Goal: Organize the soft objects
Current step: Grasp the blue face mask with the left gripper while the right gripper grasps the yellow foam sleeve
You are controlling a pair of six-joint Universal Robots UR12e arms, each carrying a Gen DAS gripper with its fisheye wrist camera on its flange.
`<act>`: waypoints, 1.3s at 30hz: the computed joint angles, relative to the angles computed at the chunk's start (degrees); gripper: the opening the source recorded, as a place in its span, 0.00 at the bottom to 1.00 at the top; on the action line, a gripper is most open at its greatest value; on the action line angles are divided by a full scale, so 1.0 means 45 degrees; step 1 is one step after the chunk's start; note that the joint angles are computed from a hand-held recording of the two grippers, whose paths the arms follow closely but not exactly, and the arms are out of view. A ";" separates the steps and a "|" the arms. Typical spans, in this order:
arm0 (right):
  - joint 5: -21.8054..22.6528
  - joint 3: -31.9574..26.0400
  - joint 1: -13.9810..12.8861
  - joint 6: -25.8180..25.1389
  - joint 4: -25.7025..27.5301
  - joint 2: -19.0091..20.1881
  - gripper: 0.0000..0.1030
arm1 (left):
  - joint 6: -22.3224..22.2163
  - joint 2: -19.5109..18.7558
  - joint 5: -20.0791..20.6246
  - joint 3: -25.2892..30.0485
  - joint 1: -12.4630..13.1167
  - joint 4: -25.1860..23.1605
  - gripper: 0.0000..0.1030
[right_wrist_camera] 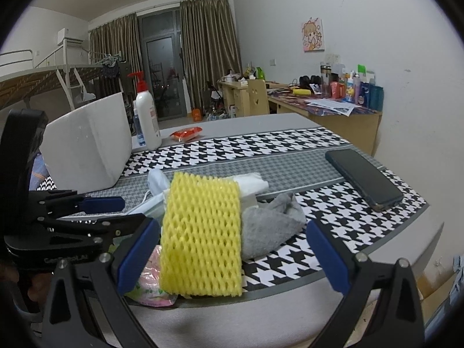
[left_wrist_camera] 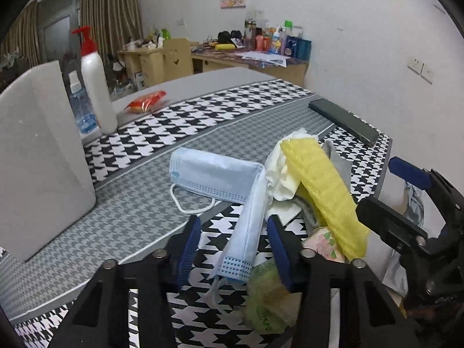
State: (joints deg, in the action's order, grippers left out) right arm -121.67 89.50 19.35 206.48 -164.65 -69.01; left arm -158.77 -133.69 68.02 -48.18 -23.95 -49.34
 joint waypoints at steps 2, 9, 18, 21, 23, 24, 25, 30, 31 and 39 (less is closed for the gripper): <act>0.0059 0.0058 0.0001 -0.0014 -0.0119 -0.0017 0.99 | 0.0018 -0.0051 -0.0176 0.0102 0.0003 -0.0228 0.32; 0.0410 0.0034 0.0004 -0.0146 0.0008 -0.0004 0.99 | -0.0392 -0.0179 -0.0342 0.0290 0.0023 -0.0285 0.13; 0.0737 -0.0192 0.0091 -0.0651 0.0011 0.0141 0.96 | -0.0846 0.0145 -0.0750 -0.0312 0.0188 0.0664 0.11; 0.1046 -0.0253 0.0063 -0.0856 0.0092 0.0179 0.91 | -0.0994 0.0284 -0.0726 -0.0557 0.0244 0.0974 0.11; 0.1253 -0.0297 0.0042 -0.0883 0.0258 0.0190 0.87 | -0.1056 0.0390 -0.0662 -0.0737 0.0270 0.1162 0.11; 0.1298 -0.0312 0.0032 -0.0879 0.0338 0.0195 0.86 | -0.1067 0.0413 -0.0639 -0.0777 0.0275 0.1233 0.11; 0.1279 -0.0329 0.0045 -0.0835 0.0394 0.0204 0.85 | -0.1065 0.0474 -0.0623 -0.0896 0.0287 0.1375 0.11; 0.1160 -0.0367 0.0075 -0.0723 0.0672 0.0224 0.81 | -0.1020 0.0702 -0.0756 -0.1314 0.0334 0.2033 0.11; 0.1162 -0.0384 0.0076 -0.0685 0.0769 0.0227 0.79 | -0.1042 0.0749 -0.0814 -0.1405 0.0358 0.2202 0.11; 0.1765 -0.0434 -0.0045 -0.0208 0.1595 0.0167 0.52 | -0.1143 0.0904 -0.0935 -0.1799 0.0430 0.2751 0.11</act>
State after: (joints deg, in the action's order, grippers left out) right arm -113.73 87.55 19.15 205.54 -157.48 -68.26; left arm -163.91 -129.62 63.81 -56.27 -22.02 -36.96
